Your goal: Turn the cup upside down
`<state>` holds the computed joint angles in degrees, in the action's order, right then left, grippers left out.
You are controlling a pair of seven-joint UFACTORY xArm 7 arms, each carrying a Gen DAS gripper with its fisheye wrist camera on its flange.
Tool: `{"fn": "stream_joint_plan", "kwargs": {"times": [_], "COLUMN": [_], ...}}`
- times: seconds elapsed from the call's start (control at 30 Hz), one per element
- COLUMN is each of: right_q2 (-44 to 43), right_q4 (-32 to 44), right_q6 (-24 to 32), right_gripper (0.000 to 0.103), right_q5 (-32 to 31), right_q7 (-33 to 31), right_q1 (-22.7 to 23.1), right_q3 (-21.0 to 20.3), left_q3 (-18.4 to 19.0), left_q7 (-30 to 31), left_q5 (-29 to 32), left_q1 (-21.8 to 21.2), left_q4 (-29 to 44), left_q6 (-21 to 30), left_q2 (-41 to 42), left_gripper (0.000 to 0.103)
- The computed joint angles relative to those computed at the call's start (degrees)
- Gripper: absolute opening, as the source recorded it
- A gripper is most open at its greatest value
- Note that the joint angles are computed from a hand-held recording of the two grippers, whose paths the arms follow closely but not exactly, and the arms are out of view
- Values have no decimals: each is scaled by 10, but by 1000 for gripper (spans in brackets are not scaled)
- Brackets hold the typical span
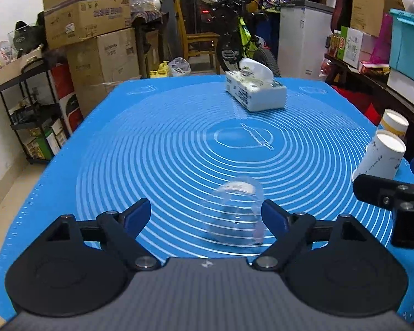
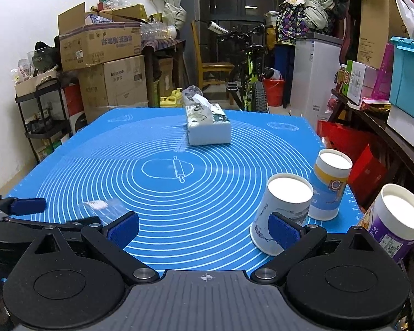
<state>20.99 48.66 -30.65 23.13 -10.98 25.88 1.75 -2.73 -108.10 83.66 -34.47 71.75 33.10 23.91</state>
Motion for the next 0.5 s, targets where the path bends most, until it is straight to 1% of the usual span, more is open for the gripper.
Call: {"fn": "stream_joint_plan", "kwargs": {"times": [0.07,0.1,0.13,0.23,0.3,0.4,0.5], "right_q2": [-3,-4,-5,-3,3,23,60], "right_q4": [3,5,9,28,49,90,142], "right_q6": [9,15,23,61,97,152,205], "right_gripper": [100,100,100,98,96,94,90], "right_q5": [-10,-15,-23,-81,-131,-205,-242], "right_q7": [5,8,14,57,100,163,205], "right_q1": [-6,-8,-13,-50,-86,-159,-221], "right_q3": [5,7,10,35,61,127,195], "left_q3": [2,1,-1,-5,-10,-13,-14], "left_q7": [-8,-8,-6,-19,-20,-28,-34], "left_q5": [6,7,7,26,33,31,31], "left_q1": [4,7,11,20,29,43,54], "left_q4": [-20,-29,-35,-57,-65,-71,-75], "left_q6": [-2,-2,0,13,21,30,33], "left_q2": [-20,-29,-35,-55,-61,-63,-63], "left_gripper": [88,90,95,95,95,95,95]}}
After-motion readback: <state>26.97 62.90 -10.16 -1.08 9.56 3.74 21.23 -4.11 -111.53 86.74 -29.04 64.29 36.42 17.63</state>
